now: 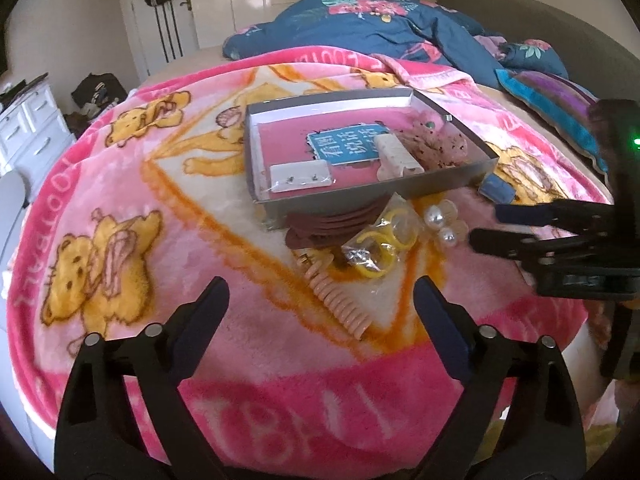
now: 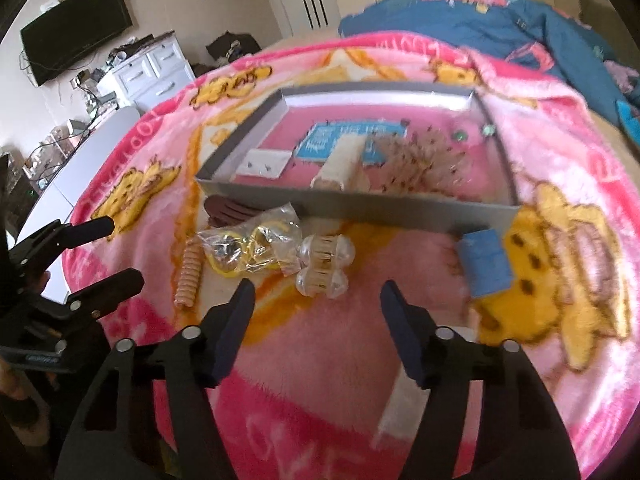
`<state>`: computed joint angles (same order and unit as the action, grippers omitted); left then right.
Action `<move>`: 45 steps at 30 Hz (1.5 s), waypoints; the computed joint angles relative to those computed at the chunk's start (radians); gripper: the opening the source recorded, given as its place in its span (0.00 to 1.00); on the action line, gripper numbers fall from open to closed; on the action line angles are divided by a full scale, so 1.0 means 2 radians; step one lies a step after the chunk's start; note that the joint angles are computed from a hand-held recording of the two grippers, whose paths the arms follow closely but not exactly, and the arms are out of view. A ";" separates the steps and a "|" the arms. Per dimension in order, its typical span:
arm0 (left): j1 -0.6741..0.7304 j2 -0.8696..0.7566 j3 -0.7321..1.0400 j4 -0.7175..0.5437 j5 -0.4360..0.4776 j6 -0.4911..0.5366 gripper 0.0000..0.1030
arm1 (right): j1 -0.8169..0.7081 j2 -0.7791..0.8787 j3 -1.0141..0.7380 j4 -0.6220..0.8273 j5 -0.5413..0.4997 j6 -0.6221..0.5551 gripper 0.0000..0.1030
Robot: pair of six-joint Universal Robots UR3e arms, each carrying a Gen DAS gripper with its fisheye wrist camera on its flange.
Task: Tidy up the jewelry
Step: 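Grasp the pearl earrings beside the tray with the right tool, then grasp the clear packet of yellow hair ties with the left tool while the right tool lifts the pearls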
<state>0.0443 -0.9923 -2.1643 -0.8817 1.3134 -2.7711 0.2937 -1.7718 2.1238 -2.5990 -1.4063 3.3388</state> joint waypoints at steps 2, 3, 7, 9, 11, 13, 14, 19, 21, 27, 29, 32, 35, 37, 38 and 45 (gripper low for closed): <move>-0.009 -0.023 0.007 0.008 -0.002 0.001 0.77 | 0.000 0.027 -0.013 -0.002 -0.001 0.003 0.53; -0.011 -0.032 0.010 0.010 -0.003 0.002 0.76 | -0.001 0.038 -0.016 -0.009 0.004 0.002 0.51; -0.024 -0.080 0.036 0.015 0.000 0.008 0.69 | -0.012 0.077 -0.029 -0.021 0.017 0.000 0.34; -0.033 -0.101 0.051 0.015 0.004 0.011 0.66 | -0.026 0.077 -0.017 -0.036 0.039 0.007 0.32; -0.048 -0.125 0.066 0.017 0.015 0.020 0.63 | -0.029 0.064 -0.004 -0.047 0.041 0.009 0.32; -0.060 -0.148 0.084 0.007 0.018 0.034 0.61 | -0.025 0.054 0.001 -0.046 0.025 0.005 0.32; -0.064 -0.158 0.091 0.001 0.018 0.040 0.60 | -0.024 0.044 0.005 -0.044 0.019 0.003 0.32; -0.084 -0.201 0.117 -0.002 0.023 0.050 0.55 | -0.045 -0.018 0.045 -0.047 0.019 -0.003 0.32; -0.090 -0.209 0.125 -0.010 0.022 0.056 0.55 | -0.068 -0.060 0.066 -0.034 0.038 -0.009 0.32; -0.143 -0.260 0.146 0.021 0.082 0.054 0.55 | -0.108 -0.143 0.084 0.013 0.072 -0.030 0.32; -0.152 -0.272 0.151 0.027 0.091 0.051 0.51 | -0.107 -0.156 0.084 0.020 0.066 -0.031 0.32; -0.169 -0.281 0.152 0.039 0.114 0.053 0.47 | -0.110 -0.179 0.088 0.026 0.061 -0.028 0.32; -0.175 -0.279 0.152 0.038 0.114 0.059 0.36 | -0.124 -0.205 0.090 0.044 0.066 -0.030 0.32; -0.176 -0.275 0.149 0.035 0.109 0.056 0.35 | -0.131 -0.212 0.089 0.049 0.069 -0.033 0.32; -0.173 -0.272 0.150 0.027 0.102 0.054 0.35 | -0.136 -0.221 0.089 0.055 0.070 -0.035 0.32; -0.167 -0.258 0.155 -0.013 0.057 0.044 0.34 | -0.165 -0.274 0.093 0.099 0.084 -0.049 0.32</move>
<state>-0.2902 -1.5091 -1.8550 -0.9072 1.4283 -2.6828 -0.0368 -2.3192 2.3107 -2.4006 -1.2374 3.2410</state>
